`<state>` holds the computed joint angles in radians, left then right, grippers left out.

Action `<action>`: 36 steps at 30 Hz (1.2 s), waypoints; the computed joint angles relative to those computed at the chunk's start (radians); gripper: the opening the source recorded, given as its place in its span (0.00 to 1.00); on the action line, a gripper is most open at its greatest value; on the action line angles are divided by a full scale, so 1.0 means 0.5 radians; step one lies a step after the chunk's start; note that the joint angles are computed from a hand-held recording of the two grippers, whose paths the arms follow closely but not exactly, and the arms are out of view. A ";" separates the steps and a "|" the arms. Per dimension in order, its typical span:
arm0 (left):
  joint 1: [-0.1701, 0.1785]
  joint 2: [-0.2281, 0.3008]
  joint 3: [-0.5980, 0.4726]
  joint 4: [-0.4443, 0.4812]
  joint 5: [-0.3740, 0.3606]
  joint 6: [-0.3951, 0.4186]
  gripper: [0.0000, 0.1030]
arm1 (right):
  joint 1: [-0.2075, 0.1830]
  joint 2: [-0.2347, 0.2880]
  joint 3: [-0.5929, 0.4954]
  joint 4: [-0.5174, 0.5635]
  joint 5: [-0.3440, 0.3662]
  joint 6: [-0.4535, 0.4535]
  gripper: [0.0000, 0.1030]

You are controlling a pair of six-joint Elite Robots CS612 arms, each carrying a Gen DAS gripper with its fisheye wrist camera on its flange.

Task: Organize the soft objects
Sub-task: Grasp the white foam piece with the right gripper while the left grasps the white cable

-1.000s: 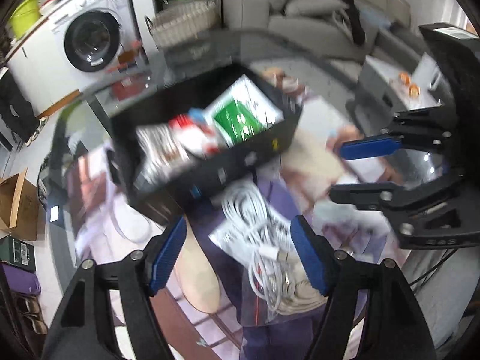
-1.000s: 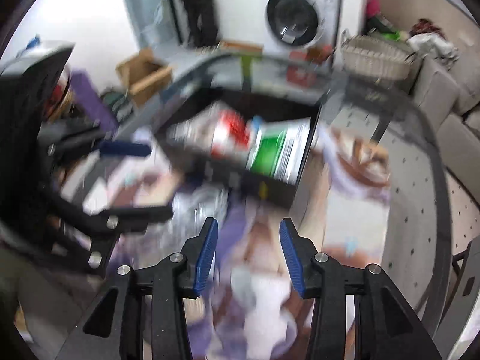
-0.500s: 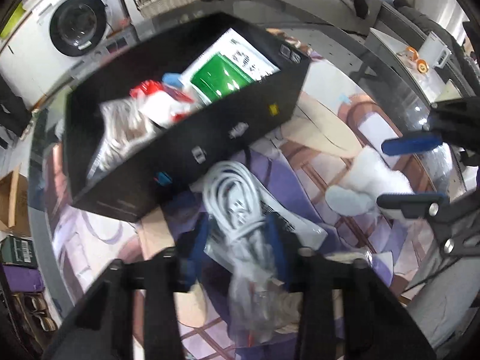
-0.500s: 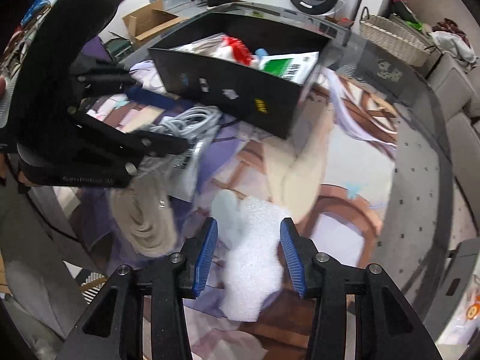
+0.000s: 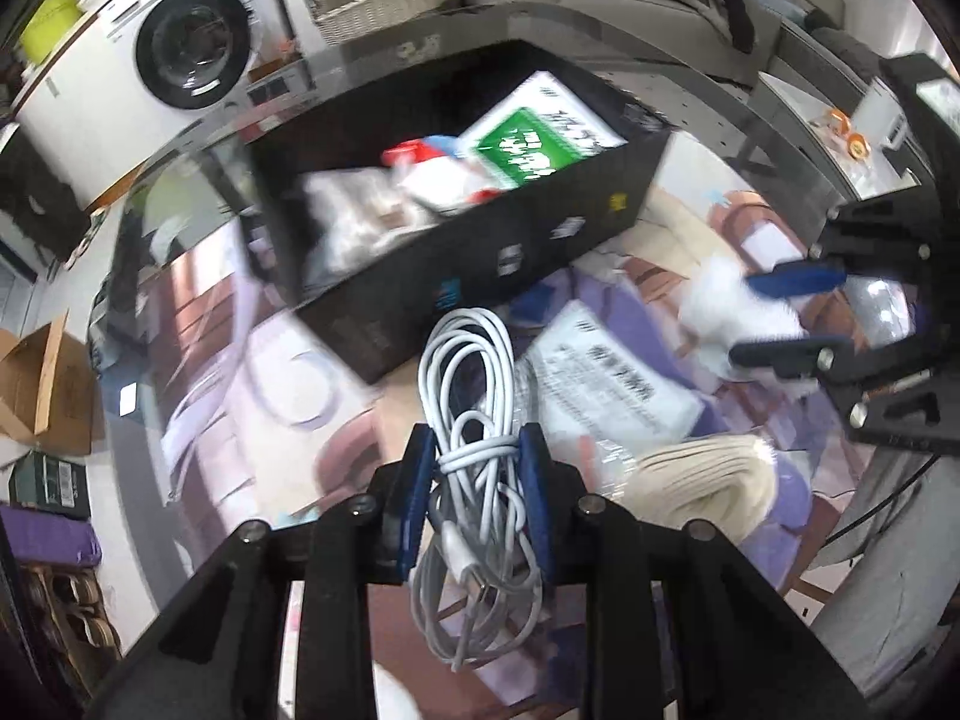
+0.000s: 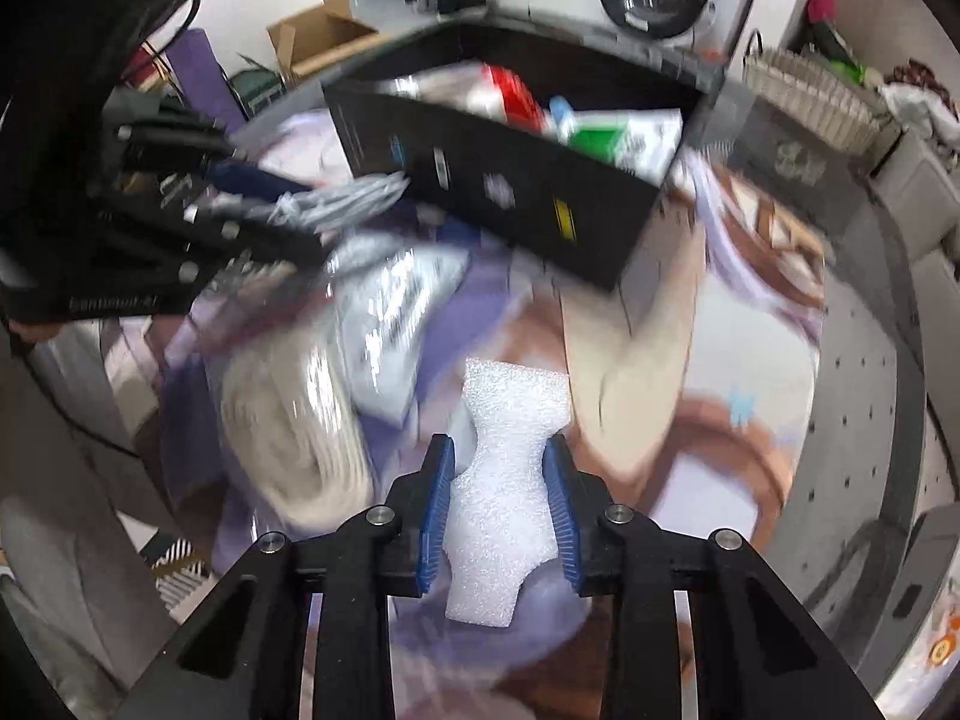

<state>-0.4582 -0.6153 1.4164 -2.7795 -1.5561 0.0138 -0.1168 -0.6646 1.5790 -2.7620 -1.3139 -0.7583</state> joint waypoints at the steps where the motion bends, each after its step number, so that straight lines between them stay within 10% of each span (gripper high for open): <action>1: 0.010 0.002 0.002 -0.001 0.000 -0.004 0.26 | 0.005 0.007 -0.007 -0.028 0.017 0.006 0.29; 15: 0.017 0.032 0.027 0.017 0.049 0.017 0.51 | 0.080 0.085 -0.133 -0.008 -0.107 0.137 0.36; 19: 0.026 0.033 0.008 0.054 -0.009 0.004 0.24 | 0.078 0.089 -0.125 0.001 -0.132 0.153 0.39; 36: 0.022 -0.057 0.127 -0.192 -0.047 0.038 0.24 | 0.039 0.019 -0.003 -0.139 0.018 0.126 0.35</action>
